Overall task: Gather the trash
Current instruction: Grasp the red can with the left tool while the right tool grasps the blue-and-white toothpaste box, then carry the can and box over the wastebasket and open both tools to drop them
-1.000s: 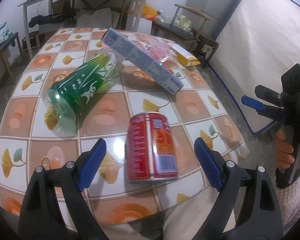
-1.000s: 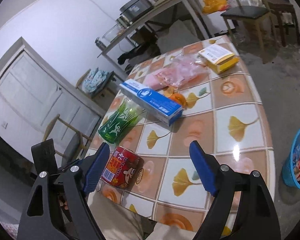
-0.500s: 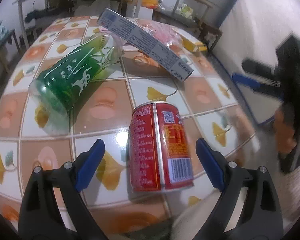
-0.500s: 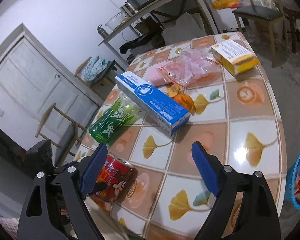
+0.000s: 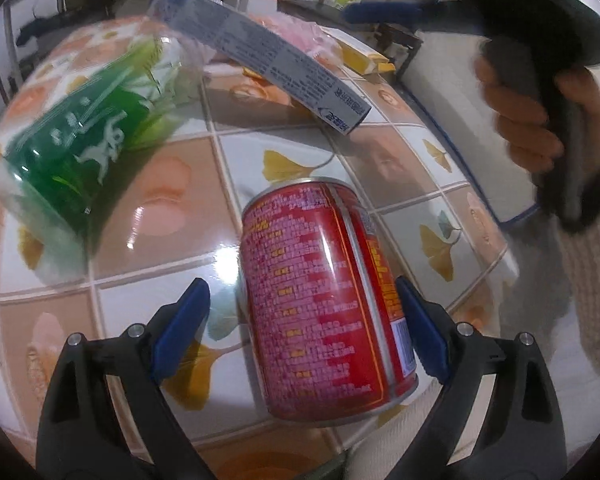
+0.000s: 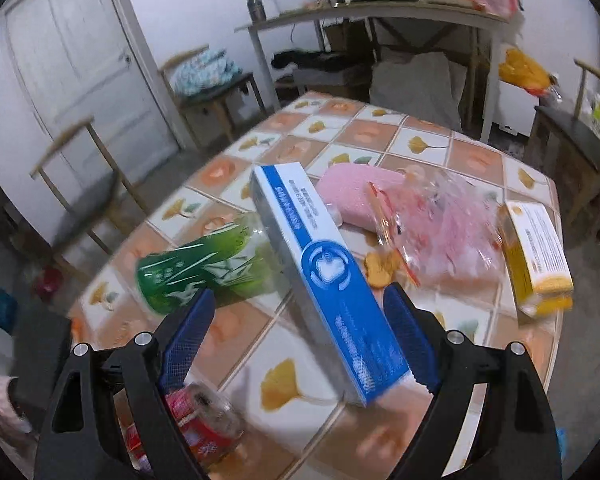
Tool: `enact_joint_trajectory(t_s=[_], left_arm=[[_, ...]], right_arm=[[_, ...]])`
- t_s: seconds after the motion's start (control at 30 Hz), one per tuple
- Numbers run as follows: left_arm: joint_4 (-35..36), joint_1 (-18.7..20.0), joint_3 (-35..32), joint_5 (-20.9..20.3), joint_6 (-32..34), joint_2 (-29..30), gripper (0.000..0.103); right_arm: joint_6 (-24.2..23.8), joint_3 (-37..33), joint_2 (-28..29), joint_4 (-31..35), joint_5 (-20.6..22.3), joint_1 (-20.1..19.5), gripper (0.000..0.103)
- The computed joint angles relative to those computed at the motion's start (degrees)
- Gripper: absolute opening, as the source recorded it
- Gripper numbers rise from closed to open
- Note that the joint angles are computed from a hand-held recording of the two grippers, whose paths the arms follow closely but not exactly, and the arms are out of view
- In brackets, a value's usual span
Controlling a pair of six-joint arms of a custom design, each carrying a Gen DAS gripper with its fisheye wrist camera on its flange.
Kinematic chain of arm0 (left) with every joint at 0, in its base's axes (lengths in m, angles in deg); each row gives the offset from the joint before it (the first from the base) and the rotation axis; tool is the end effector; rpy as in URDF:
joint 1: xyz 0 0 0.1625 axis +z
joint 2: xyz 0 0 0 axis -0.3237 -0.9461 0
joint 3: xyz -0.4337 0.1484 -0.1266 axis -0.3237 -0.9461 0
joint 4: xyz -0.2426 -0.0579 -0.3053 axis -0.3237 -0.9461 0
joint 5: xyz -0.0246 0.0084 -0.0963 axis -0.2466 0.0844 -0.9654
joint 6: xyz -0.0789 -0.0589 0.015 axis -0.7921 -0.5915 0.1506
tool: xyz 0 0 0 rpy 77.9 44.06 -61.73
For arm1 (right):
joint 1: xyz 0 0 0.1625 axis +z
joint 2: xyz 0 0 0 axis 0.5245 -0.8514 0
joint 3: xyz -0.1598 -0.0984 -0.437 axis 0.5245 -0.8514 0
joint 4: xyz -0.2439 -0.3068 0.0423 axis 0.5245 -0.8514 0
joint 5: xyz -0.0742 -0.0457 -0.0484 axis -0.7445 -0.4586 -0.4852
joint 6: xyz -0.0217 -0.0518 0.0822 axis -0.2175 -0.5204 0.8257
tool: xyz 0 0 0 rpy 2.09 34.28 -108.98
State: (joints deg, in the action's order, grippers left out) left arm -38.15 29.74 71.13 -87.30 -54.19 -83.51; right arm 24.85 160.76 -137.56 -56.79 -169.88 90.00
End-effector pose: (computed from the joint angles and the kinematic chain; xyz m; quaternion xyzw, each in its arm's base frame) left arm -0.4617 -0.2867 0.2380 0.0096 0.9267 -0.2908 0.2378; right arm 0.4248 -0.4654 0.4152 0.5182 -0.8507 0.0398 0.0791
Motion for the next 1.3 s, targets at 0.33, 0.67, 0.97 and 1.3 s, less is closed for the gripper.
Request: enact_joint_trajectory(t_s=[0.33, 0.67, 0.97, 1.3], left_arm=[[-10.5, -0.9, 6.6, 1.2, 0.6, -4.9, 0.064], [-16.2, -0.2, 8.8, -0.6, 3.6, -7.1, 0.064], [-17.3, 0.7, 8.5, -1.1, 5.8, -7.0, 0.064], [-15.6, -1.6, 7.0, 2.6, 2.0, -5.2, 0.064]], right_arm=[[-2.8, -2.9, 7.7, 2.8, -11.7, 3.0, 0.066], [4.2, -0.2, 3.9, 1.1, -12.1, 2.1, 0.056], [18.9, 4.2, -6.9, 1.1, -4.4, -2.2, 0.053], [23.5, 8.2, -18.6, 1.7, 3.6, -8.1, 0.052]])
